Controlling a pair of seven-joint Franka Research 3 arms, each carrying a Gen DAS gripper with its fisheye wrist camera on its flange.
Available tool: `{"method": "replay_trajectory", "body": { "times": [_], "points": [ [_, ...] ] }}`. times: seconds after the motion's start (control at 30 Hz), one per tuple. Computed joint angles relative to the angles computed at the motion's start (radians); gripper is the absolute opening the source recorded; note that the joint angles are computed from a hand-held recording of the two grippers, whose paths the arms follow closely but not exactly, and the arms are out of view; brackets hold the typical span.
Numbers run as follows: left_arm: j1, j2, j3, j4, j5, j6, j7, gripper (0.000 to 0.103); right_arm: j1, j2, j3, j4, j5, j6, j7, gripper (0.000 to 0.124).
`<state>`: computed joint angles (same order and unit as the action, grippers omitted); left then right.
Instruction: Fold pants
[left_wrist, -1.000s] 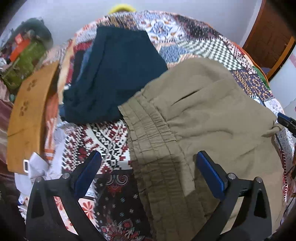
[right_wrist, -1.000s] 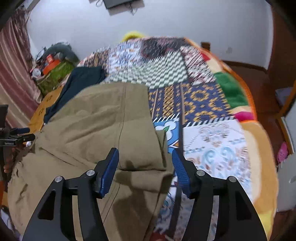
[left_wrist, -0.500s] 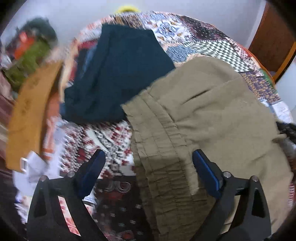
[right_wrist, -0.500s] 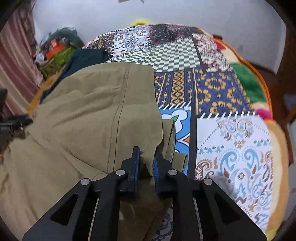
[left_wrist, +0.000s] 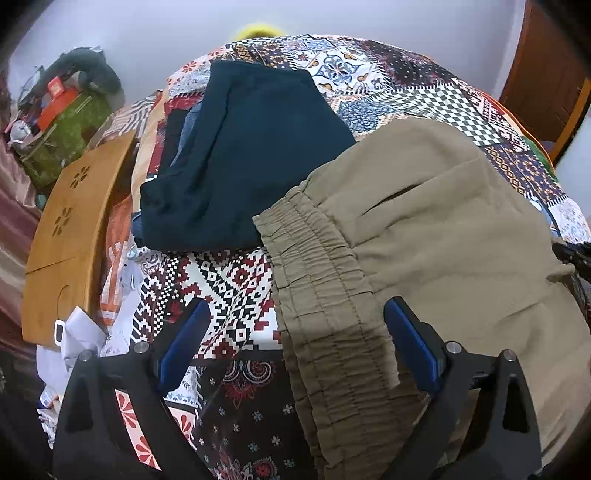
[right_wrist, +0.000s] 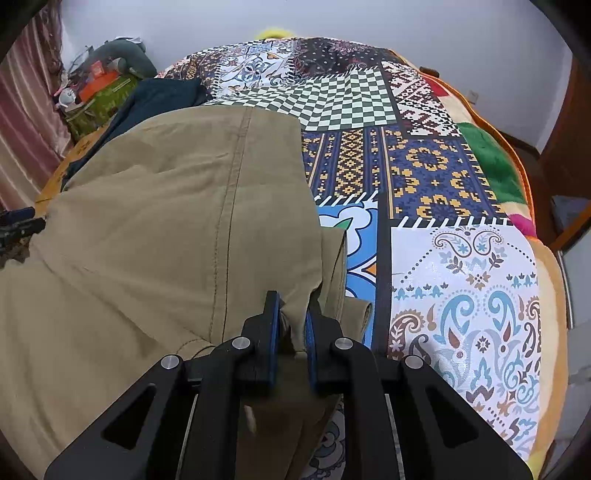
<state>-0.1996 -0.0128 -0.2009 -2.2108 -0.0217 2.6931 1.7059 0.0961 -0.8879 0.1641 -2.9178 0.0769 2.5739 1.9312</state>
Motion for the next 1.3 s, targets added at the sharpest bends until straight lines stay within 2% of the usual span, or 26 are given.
{"method": "replay_trajectory", "body": {
  "times": [0.17,0.27,0.4,0.5,0.7,0.87,1.0,1.23,1.3],
  "points": [
    [0.0,-0.035,0.007,0.014,-0.039,-0.022,0.039,0.096,-0.014,-0.051,-0.005,0.034,-0.006,-0.06,0.0,0.017],
    [0.004,-0.047,0.017,0.029,-0.051,-0.014,0.04,0.096,-0.02,-0.098,-0.008,0.045,-0.005,-0.053,0.004,0.021],
    [0.018,-0.023,0.023,0.073,-0.009,0.003,-0.016,0.098,-0.042,-0.112,0.004,0.08,-0.014,-0.009,0.003,0.044],
    [0.026,0.025,0.02,0.131,0.021,-0.018,-0.049,0.099,-0.056,-0.071,0.01,0.117,-0.016,0.047,0.0,0.054],
    [0.033,0.152,0.003,0.256,0.071,-0.084,-0.085,0.099,-0.07,0.11,-0.003,0.194,-0.007,0.166,-0.028,0.058],
    [0.033,0.266,-0.012,0.364,0.092,-0.151,-0.111,0.099,-0.062,0.284,-0.037,0.267,0.011,0.195,-0.061,0.058],
    [0.01,0.35,0.0,0.444,0.175,-0.206,-0.182,0.099,-0.06,0.431,-0.066,0.339,0.025,0.199,-0.081,0.058],
    [0.063,0.403,-0.054,0.463,0.062,-0.194,-0.116,0.098,-0.001,0.641,-0.156,0.447,0.142,0.201,-0.174,0.058],
    [0.082,0.402,-0.072,0.453,0.015,-0.184,-0.08,0.091,0.012,0.673,-0.169,0.457,0.184,0.212,-0.204,0.058]
  ]
}}
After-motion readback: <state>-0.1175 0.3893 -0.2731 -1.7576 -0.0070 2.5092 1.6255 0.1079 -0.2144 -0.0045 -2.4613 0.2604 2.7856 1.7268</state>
